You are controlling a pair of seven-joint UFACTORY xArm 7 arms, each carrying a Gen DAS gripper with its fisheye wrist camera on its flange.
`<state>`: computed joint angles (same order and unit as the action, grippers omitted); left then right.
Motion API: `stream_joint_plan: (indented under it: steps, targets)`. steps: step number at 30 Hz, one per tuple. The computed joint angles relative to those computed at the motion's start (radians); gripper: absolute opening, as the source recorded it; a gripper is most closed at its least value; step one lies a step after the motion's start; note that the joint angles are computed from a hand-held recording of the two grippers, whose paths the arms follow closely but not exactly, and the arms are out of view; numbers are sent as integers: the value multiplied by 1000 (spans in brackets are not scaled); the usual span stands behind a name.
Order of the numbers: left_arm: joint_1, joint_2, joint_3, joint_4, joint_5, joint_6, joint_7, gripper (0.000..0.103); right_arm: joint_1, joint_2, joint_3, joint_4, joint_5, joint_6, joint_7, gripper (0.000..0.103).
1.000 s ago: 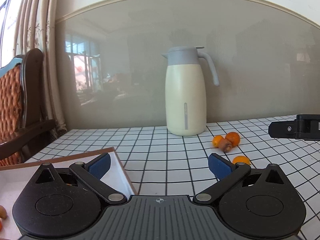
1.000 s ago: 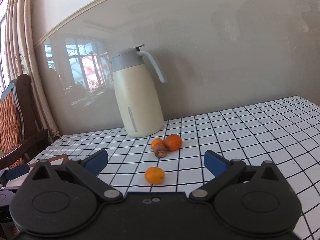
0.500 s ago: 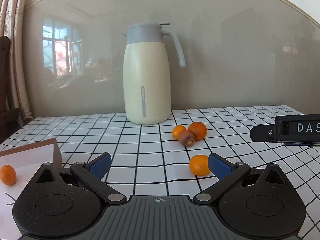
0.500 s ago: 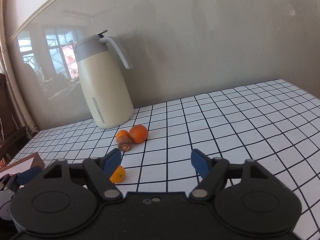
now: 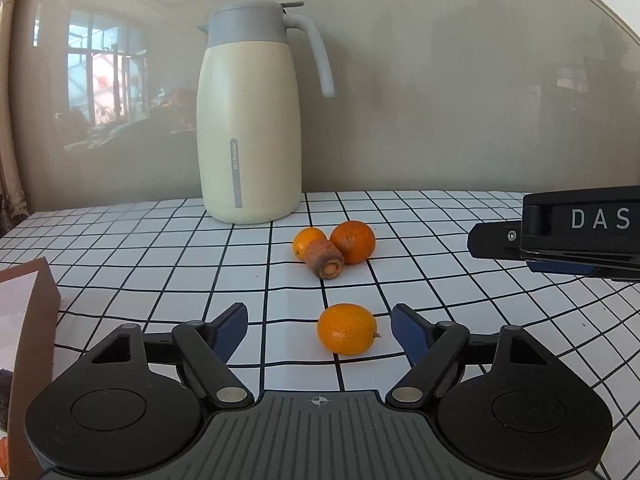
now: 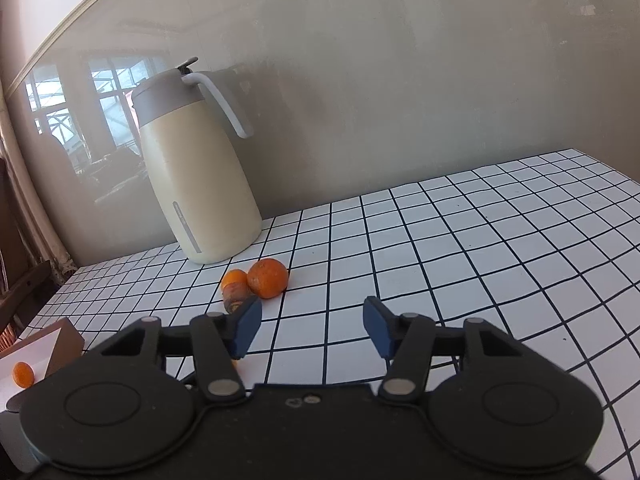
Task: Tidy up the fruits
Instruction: 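Grasp a small orange with the left tool while the right tool grasps the carrot piece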
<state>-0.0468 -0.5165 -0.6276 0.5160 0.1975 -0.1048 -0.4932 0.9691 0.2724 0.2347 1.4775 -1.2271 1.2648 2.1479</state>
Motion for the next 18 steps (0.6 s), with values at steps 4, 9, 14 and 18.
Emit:
stream_joint_plan:
  steps: [4,9,14,18]
  targets:
    - [-40,43,32,29,3,39,2,62,-7,-4,-2,-7,-3,-16,3,47]
    - [-46,79,33,57,24,61,-13,51,-16,-13,1,-21,3,-30,4,47]
    - [-74,102,53,71,49,72,-19,37,-27,-14,2,-25,6,-47,5,47]
    - [-63,91,60,60,49,61,-42,36,-43,-2,-5,-14,5,-96,-8,46]
